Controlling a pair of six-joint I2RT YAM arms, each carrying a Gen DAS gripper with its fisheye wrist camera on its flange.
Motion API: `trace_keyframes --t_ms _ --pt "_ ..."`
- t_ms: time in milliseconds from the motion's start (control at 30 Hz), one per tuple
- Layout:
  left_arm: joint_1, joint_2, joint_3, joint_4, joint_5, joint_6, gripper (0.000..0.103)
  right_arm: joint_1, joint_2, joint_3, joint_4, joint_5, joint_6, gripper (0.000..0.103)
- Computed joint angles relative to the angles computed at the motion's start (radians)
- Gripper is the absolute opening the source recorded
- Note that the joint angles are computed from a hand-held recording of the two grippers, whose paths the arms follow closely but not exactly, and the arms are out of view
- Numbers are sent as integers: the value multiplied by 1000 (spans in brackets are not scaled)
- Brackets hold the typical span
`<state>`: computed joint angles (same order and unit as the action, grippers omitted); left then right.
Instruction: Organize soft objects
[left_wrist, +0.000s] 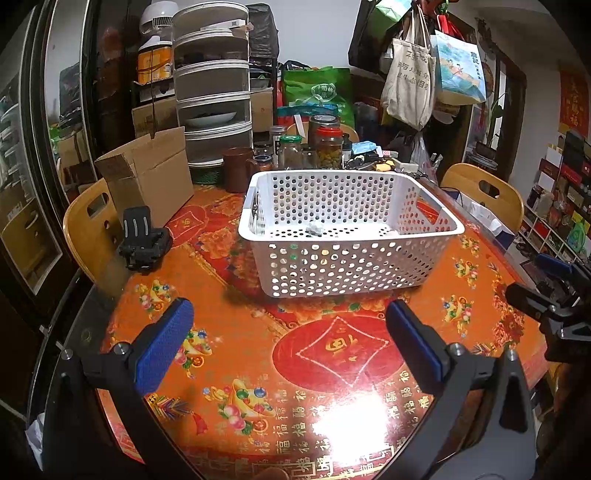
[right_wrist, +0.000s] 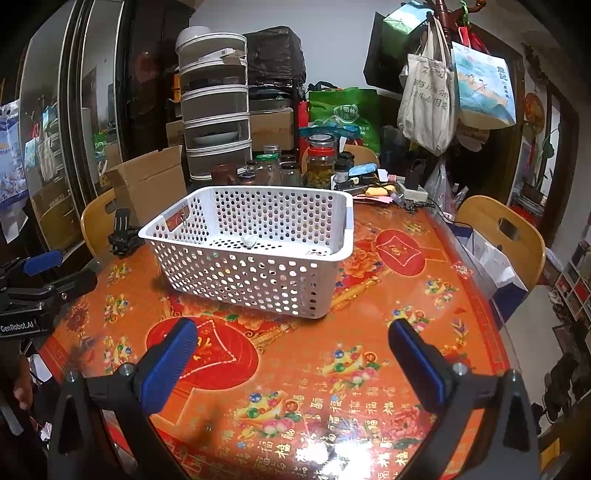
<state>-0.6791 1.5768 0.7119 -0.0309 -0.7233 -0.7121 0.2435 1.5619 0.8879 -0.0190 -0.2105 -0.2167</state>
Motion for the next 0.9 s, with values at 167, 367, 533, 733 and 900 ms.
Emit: trace_keyframes --t_ms 167,367,533,733,900 --pt "-1 3 -2 8 -1 -1 103 1 -2 -6 5 -1 -1 103" --pt "0 -1 -4 7 2 2 103 3 -7 -12 8 -1 1 103" --pt "-5 6 1 6 -3 -4 103 6 -11 -18 9 2 1 103" --pt "-10 -2 8 -16 -3 -16 103 5 -19 -22 4 -2 2 103" --pt "-10 -4 6 -15 -2 -14 103 4 -23 -24 0 -4 0 103"
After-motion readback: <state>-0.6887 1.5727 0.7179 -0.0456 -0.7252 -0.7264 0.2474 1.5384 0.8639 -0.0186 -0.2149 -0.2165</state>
